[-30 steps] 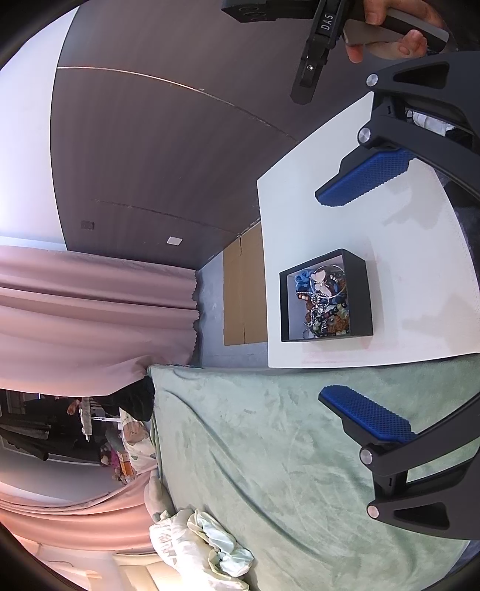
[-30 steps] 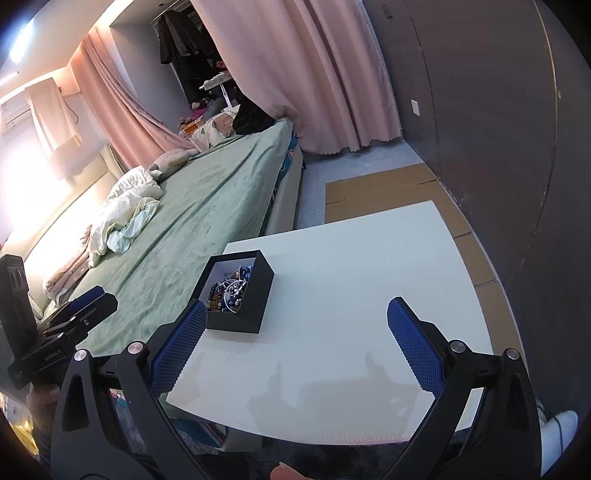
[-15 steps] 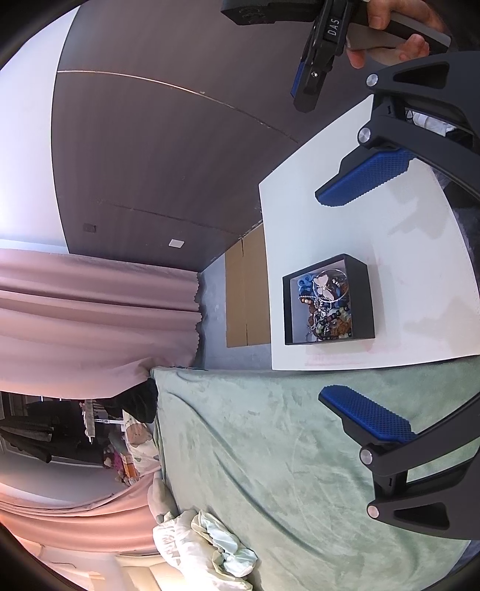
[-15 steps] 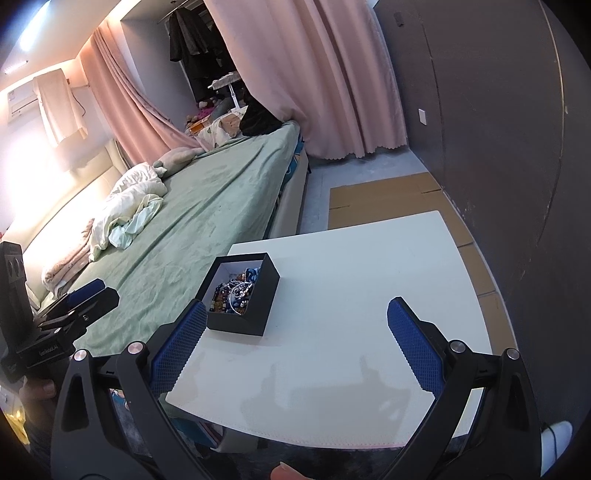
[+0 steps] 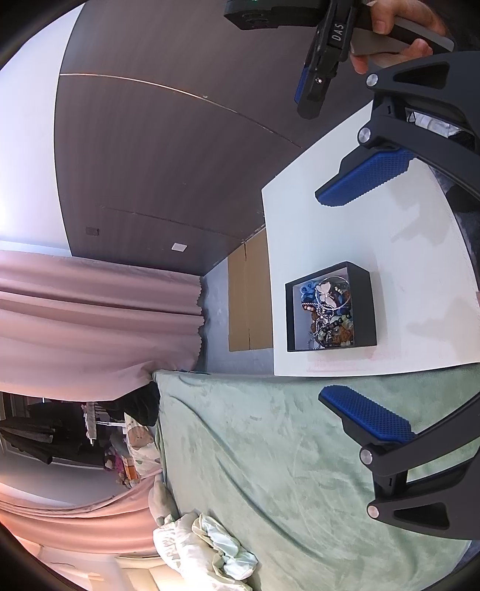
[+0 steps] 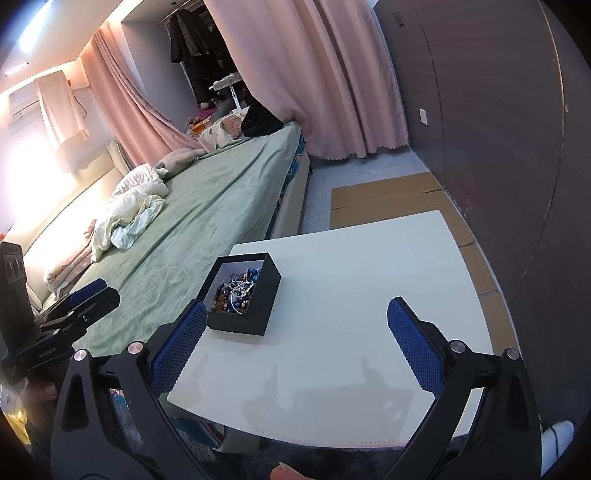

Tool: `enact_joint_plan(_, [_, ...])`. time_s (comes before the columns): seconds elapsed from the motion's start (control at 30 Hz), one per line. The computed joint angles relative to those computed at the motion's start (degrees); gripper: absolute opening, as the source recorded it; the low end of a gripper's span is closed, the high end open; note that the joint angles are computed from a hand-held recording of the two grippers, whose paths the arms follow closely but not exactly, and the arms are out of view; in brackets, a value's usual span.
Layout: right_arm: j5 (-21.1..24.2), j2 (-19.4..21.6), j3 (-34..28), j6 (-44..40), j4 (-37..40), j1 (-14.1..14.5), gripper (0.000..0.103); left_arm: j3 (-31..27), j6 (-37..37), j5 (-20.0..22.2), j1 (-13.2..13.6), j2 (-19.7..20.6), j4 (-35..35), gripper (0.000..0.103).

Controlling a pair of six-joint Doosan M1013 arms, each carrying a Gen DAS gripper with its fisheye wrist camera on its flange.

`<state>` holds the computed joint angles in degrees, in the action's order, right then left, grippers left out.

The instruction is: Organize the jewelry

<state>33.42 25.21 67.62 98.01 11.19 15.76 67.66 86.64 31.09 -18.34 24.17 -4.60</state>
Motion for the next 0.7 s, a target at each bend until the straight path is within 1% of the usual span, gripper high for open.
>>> enact_joint_plan(0.17, [0.36,0.27,-0.34,0.69,-0.50,0.02,0.098,-0.41,-0.51,0.25,-0.23,0.35,1.89,0.094])
enact_joint_plan(0.4, [0.57,0.42,-0.48,0.33,-0.23,-0.14,0.098,-0.81,-0.20,0.51,0.00,0.71,0.80,0.094])
enact_joint_plan(0.5, [0.69,0.55,-0.63,0.23,-0.19,-0.17,0.098,-1.17,0.69,1.28,0.23,0.92,-0.72,0.094])
enact_joint_plan(0.7, [0.68,0.54,-0.62,0.30,-0.07,-0.17,0.098,-1.99,0.75,2.24,0.19,1.49,-0.83,0.094])
